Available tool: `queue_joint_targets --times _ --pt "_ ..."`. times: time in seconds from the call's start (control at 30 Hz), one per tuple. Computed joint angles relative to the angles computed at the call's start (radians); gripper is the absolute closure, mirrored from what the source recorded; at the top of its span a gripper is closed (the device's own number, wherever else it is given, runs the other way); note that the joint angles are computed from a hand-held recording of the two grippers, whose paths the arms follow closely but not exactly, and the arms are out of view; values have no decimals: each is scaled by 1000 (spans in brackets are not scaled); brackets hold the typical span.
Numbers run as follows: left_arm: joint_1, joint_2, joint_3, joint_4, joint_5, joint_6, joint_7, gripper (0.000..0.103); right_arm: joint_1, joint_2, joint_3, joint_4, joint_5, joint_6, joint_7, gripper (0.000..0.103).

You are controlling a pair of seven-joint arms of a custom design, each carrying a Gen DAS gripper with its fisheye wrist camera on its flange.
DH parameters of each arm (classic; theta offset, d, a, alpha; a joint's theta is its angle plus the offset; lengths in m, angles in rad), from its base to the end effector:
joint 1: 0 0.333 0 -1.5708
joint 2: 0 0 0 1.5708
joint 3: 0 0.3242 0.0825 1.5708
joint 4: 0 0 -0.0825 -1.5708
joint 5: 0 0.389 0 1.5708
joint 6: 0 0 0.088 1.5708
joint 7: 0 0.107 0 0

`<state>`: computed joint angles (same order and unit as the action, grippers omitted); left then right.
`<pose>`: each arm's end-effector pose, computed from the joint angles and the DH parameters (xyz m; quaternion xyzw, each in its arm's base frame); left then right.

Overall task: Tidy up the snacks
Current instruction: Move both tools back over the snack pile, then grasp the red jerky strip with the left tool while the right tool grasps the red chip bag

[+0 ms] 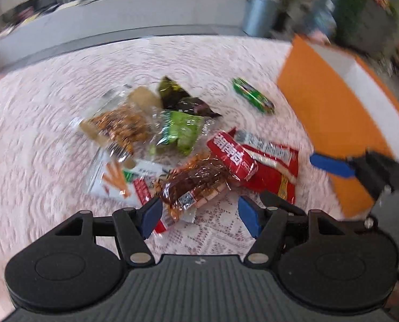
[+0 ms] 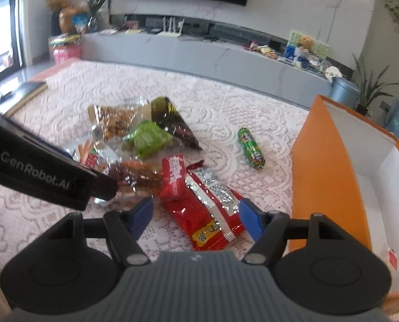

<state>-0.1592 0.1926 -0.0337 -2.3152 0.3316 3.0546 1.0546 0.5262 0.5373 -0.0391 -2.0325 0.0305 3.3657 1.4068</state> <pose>0.5519 -0.1335 0.3229 -0.6815 0.6792 -0.2194 0.1616 0.5790 0.3056 0.2751 -0.8221 0.4168 -0.2310 0.3115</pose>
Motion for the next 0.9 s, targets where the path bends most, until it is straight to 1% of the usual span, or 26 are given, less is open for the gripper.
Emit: queue_joint_targets --times 0.03,0.1,0.2,0.23,0.27,0.3,0.33,0.4,0.43,0.47,0.53,0.57,0.6,0.73,0.8,0.9 --pt "5 10 -7 16 8 -15 32 25 -20 9 16 12 -12 -10 -5 34" --pt "22 33 -26 51 19 -55 119 25 -33 28 23 36 -22 -28 -10 33" --pt "47 59 -53 91 10 -97 247 25 -23 43 6 59 -21 -64 0 33" --pt "56 68 -63 103 1 -105 291 25 -45 47 27 68 -26 -78 4 33" --pt "51 74 -57 111 5 -105 310 24 -65 50 47 74 -31 -88 8 33" --pt "47 82 -52 118 14 -104 334 24 -62 55 42 81 -32 -97 15 33" --pt "43 92 -50 125 19 -103 356 24 -44 60 22 86 -32 -98 24 31" --pt "37 107 -42 133 35 -80 401 25 15 70 -42 99 -26 -113 50 28" --pt "40 117 -45 139 32 -72 427 25 28 74 -57 106 -26 -124 61 28" --pt "43 123 -48 145 26 -73 455 25 27 77 -57 112 -28 -138 70 28" --pt "46 135 -51 156 13 -69 495 25 5 77 -39 117 -33 -151 89 28" --pt "57 139 -62 157 1 -64 529 24 -4 76 -33 116 -34 -150 100 28" --pt "69 144 -75 164 -14 -70 567 24 -13 76 -26 117 -34 -151 111 28" --pt "85 156 -98 180 -59 -96 675 24 -76 74 31 118 -33 -152 141 28" --pt "70 160 -88 184 -63 -106 698 23 -77 73 32 114 -38 -142 152 28" --pt "2 178 -21 194 -15 -97 647 21 -84 71 39 104 -45 -111 159 28"
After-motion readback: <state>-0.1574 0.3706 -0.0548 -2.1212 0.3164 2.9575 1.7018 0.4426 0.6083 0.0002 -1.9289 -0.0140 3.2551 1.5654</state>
